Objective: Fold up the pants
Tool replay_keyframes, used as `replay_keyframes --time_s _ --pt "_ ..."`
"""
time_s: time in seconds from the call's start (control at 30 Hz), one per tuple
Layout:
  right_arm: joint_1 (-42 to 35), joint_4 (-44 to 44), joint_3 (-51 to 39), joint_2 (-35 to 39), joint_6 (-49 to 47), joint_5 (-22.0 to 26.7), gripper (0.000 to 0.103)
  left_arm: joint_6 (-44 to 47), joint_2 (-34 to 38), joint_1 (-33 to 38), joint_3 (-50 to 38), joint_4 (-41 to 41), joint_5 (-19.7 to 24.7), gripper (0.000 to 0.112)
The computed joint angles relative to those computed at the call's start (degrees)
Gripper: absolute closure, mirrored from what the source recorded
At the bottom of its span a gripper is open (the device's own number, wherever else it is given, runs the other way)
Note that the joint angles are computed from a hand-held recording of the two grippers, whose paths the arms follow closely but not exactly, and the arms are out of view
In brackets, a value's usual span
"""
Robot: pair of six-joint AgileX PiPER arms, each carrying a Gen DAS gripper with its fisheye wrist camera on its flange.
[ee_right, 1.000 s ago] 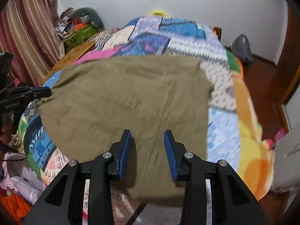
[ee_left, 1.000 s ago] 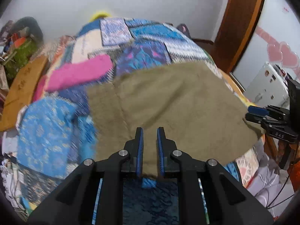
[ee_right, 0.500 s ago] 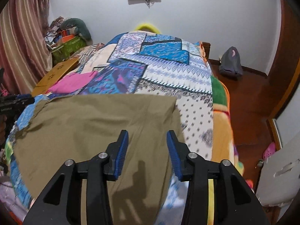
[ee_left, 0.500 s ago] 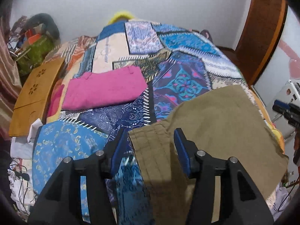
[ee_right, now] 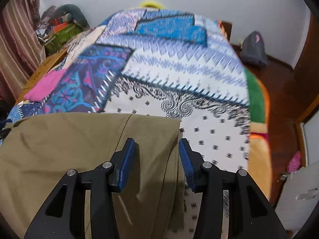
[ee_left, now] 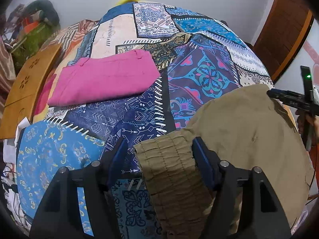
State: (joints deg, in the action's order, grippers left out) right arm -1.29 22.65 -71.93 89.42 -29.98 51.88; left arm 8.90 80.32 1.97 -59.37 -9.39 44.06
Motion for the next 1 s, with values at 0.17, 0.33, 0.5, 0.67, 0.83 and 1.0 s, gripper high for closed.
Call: replay_keyframes --time_s 0.17,0.33,0.5,0.67,0.83,1.0 --pt "0.86 0.49 1.85 0.08 -1.81 -2.13 0.093 -5.26 -0.64 -2.85 1.22 6.58 -2.30 0.043" --pt "4.00 -5.89 5.13 -2.26 1.15 -7.47 0.097 -11.54 -0.73 -5.05 1.70 13.02 -3.33 0.043" --pt "4.57 -8.58 3.01 -1.96 4.47 -5.18 0.096 -11.43 0.07 -4.57 -0.33 12.88 -0.62 0.043" --pt "2.62 -6.07 1.01 -8.12 4.91 2.07 0.077 -12.20 -3.39 -6.17 -3.10 14.32 3.13 0.043" --pt "3.10 0.55 3.26 -17.25 0.87 8.09 0.072 -9.32 -8.06 -9.95 -3.42 8.91 5.69 0.043" --pt "7.70 2.77 7.88 -21.87 2.47 11.76 0.072 -17.90 -9.31 -19.97 -0.06 14.04 5.61 0.043"
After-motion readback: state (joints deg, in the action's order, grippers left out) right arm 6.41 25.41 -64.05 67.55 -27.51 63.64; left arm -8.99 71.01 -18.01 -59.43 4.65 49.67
